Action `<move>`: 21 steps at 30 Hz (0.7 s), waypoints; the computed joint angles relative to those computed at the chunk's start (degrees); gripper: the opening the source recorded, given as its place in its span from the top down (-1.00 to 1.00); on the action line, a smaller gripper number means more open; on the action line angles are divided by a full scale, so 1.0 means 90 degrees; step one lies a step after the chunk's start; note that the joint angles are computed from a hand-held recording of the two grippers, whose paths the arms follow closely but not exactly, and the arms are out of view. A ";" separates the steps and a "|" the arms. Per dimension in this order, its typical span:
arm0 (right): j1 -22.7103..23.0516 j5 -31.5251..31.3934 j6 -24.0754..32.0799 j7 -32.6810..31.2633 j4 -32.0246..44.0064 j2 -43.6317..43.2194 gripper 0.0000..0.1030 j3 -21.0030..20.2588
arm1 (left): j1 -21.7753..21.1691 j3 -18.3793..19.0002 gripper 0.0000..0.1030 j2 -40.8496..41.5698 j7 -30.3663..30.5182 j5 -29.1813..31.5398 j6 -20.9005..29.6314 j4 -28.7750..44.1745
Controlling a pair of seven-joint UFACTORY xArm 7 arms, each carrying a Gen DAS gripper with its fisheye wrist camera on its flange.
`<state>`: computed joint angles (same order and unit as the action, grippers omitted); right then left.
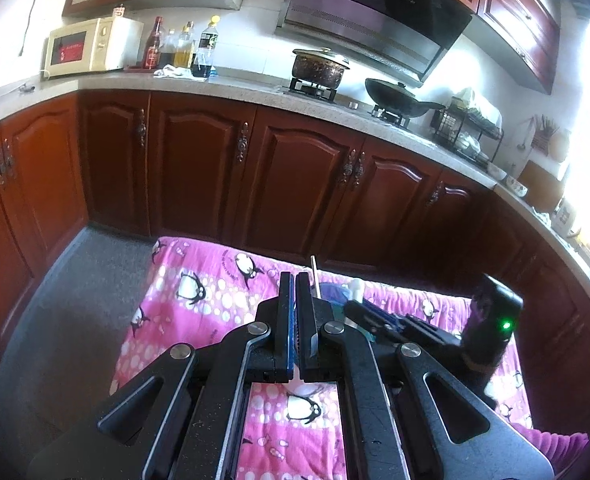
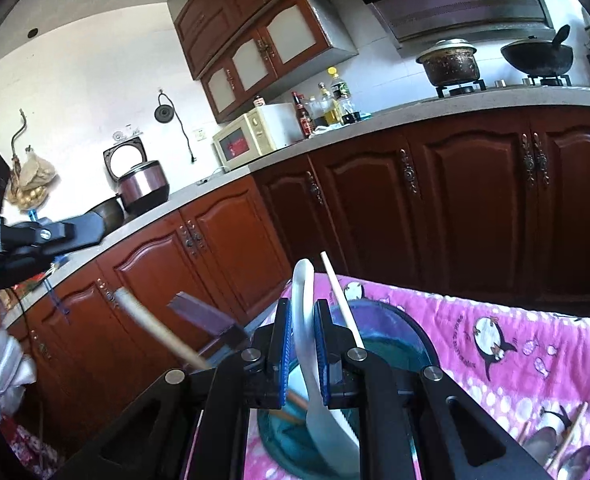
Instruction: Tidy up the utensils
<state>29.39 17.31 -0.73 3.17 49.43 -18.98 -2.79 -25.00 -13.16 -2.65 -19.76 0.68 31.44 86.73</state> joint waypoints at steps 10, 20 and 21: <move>-0.0606 -0.0072 0.1652 0.0174 -0.0018 -0.0231 0.77 0.0475 | 0.0037 -0.0014 0.28 -0.0574 -0.0283 -0.0288 0.0167 -0.0824; -0.1169 -0.0328 0.2297 0.0704 -0.0348 -0.0985 0.50 0.0859 | 0.0034 -0.0150 0.03 -0.0893 -0.0713 -0.0333 0.0459 -0.1390; -0.1188 -0.0367 0.2353 0.0757 -0.0380 -0.1085 0.48 0.0869 | 0.0046 -0.0218 0.01 -0.0901 -0.0854 -0.0195 0.0519 -0.1420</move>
